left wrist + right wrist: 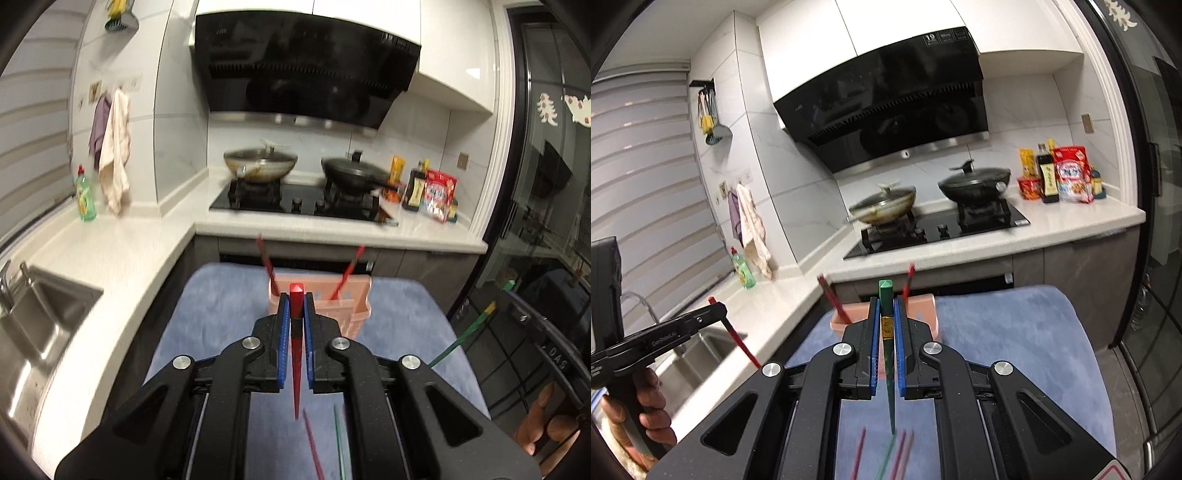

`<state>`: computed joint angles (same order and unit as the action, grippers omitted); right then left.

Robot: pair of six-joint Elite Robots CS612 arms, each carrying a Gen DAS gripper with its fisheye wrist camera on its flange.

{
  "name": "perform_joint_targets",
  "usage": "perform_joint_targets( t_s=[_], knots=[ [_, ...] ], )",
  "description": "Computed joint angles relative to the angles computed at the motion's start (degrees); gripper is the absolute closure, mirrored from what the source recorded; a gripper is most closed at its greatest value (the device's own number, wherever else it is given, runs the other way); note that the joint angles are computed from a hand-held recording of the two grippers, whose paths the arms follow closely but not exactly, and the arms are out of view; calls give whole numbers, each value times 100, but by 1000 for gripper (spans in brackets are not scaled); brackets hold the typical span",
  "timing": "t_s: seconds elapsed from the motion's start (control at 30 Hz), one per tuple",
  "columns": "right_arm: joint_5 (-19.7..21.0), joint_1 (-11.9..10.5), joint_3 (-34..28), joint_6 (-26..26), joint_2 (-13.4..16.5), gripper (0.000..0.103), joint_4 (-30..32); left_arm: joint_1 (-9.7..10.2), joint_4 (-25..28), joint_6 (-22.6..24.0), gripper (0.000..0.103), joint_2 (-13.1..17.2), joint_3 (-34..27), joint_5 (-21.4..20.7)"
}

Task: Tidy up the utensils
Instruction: 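Carry both chopsticks over the pink holder and lower them in, then open both tools to release the chopsticks into the holder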

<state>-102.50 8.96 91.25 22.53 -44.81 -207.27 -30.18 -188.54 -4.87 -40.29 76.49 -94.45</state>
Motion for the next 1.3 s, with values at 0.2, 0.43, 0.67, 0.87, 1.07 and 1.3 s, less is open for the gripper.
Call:
perform_joint_targets(
  t_s=[0.2,0.43,0.67,0.87,1.07,1.3],
  knots=[
    [151,-143,-704,18,237,96,111,-19,14,-130,96,320,-884,102],
    [172,-250,-1525,-13,587,96,306,-27,158,-229,96,777,-1919,212],
    [179,-290,-2055,-56,892,96,627,-71,506,-62,96,1241,-2725,375],
    [252,-312,-2258,-28,1069,96,943,-51,829,-99,96,1478,-3046,347],
    [313,-316,-2346,-25,1175,96,1187,-37,1168,-95,96,1619,-3197,366],
    [167,-276,-2293,-96,1145,91,1143,-40,1199,-84,78,1587,-3063,435]
  ],
)
